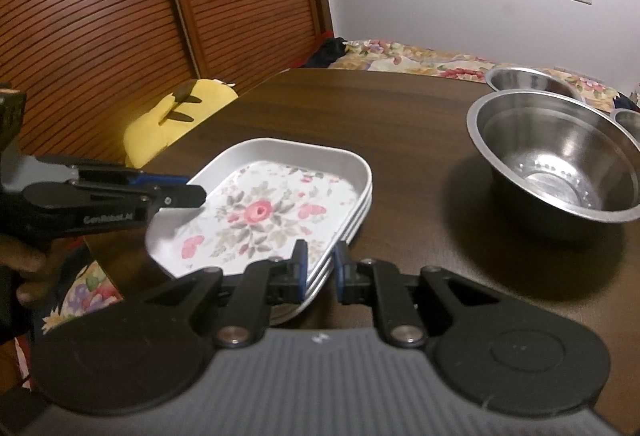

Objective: Organize plates and bowls

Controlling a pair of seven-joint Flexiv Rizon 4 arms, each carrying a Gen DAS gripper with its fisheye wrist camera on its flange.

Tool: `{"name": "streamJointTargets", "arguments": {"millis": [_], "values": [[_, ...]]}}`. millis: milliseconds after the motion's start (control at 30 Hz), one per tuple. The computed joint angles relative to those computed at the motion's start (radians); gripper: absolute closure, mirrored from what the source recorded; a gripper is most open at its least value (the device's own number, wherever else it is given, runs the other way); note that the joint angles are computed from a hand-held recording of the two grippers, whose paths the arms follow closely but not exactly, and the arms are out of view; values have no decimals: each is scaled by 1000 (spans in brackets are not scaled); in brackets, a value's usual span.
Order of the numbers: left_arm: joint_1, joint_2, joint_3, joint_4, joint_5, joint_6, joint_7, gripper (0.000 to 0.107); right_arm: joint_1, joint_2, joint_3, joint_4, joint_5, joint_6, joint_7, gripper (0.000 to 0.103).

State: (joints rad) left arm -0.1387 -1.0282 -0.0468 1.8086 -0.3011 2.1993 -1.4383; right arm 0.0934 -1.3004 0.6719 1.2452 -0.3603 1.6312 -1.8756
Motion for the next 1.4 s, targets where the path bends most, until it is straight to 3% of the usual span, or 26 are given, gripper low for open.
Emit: {"name": "streamJointTargets", "arguments": {"millis": [767,1033,1100,1233,1300,1367,1400], "values": [[-3,-1,5,-2,-11,22,-18,88,-27,-13,44,-3,-14,46,19,88],[-19,9,7,-31,-21,31,5,73,-64,0,14,35,-72,174,107,88],[-25,5,5,-54,-25,24,15,62,-65,8,-14,37,-75,216,134,88],[-34,-8,-5,-116,-18,0,38,54,-43,19,-99,17,-49,295,192,88],[-35,-23,-16,-158,-5,-9,48,45,-20,18,-152,-11,-14,332,224,83],[-45,-39,-19,-199,-2,-20,61,40,-3,10,-194,-41,14,362,254,47],[-51,-46,-19,-218,-3,-25,67,38,1,2,-208,-61,20,375,269,43]]}}
